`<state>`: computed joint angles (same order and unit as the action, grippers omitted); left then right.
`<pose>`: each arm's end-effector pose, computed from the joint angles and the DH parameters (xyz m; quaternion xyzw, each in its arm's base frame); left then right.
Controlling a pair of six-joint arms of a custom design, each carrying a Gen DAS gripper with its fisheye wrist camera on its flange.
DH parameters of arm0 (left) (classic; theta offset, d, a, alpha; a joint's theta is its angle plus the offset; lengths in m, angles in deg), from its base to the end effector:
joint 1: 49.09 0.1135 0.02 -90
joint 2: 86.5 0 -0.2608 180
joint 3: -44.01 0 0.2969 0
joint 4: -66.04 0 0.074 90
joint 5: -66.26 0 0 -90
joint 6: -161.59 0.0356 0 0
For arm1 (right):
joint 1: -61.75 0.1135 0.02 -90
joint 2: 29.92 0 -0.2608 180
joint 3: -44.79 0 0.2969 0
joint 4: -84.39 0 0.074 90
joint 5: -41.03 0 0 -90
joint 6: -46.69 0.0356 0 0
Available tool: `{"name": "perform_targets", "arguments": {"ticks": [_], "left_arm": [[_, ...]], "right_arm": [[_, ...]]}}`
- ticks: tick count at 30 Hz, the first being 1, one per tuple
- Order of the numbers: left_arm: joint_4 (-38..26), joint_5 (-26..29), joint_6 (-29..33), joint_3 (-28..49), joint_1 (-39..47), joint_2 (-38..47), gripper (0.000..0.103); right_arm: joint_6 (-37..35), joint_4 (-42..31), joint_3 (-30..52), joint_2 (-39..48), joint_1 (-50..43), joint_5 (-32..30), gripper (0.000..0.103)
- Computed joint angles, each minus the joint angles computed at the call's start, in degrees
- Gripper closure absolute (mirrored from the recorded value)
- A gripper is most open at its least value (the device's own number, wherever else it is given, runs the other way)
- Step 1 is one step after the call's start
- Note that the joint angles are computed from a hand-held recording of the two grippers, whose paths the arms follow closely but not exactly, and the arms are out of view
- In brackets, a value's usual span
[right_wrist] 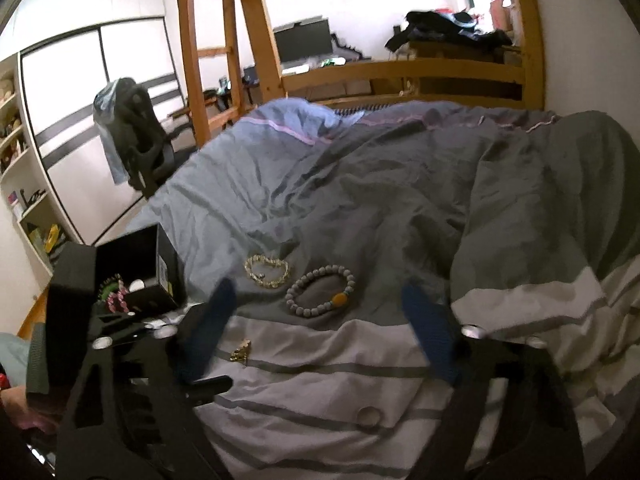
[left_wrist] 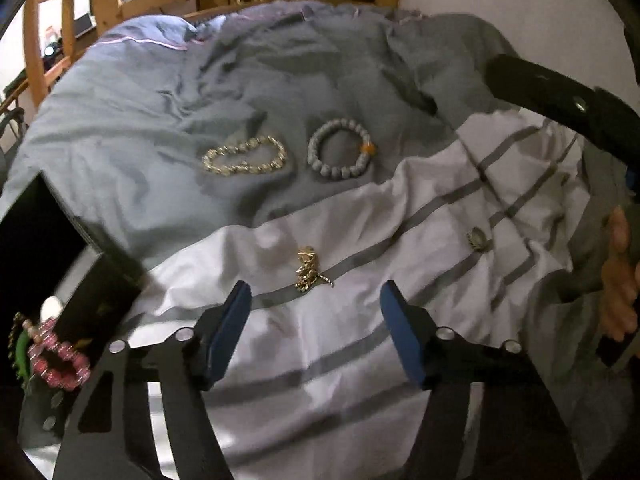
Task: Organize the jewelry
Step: 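Move the left gripper to the gold charm while the right reaches the grey bead bracelet, then close the left gripper on the gold charm while the right closes on the grey bead bracelet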
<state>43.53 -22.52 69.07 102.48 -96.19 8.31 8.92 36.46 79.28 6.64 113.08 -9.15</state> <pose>0.2293 -0.2479 0.1037 0.3680 0.8902 -0.1220 0.2394 0.1255 0.1203 0.1805 0.1234 0.8826 0.0547 0.4504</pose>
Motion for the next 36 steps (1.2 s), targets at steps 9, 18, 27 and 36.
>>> {"name": "perform_targets", "arguments": {"ticks": [9, 18, 27, 36], "left_arm": [[-0.15, 4.99, -1.44, 6.4, 2.6, 9.08, 0.05], [-0.93, 7.19, -3.63, 8.74, 4.57, 11.67, 0.083], [-0.23, -0.06, -1.19, 6.79, 1.33, 9.41, 0.091], [2.29, 1.73, -2.0, 4.89, 3.49, 4.93, 0.091]], "right_arm": [[-13.15, 23.16, -0.07, 19.32, -16.5, -17.22, 0.039], [-13.22, 30.74, 3.7, 37.31, -21.81, -23.64, 0.072], [-12.82, 30.12, 0.9, 29.5, -20.45, -20.48, 0.099], [-12.55, 30.87, -0.03, 26.64, -22.2, -22.55, 0.099]]}}
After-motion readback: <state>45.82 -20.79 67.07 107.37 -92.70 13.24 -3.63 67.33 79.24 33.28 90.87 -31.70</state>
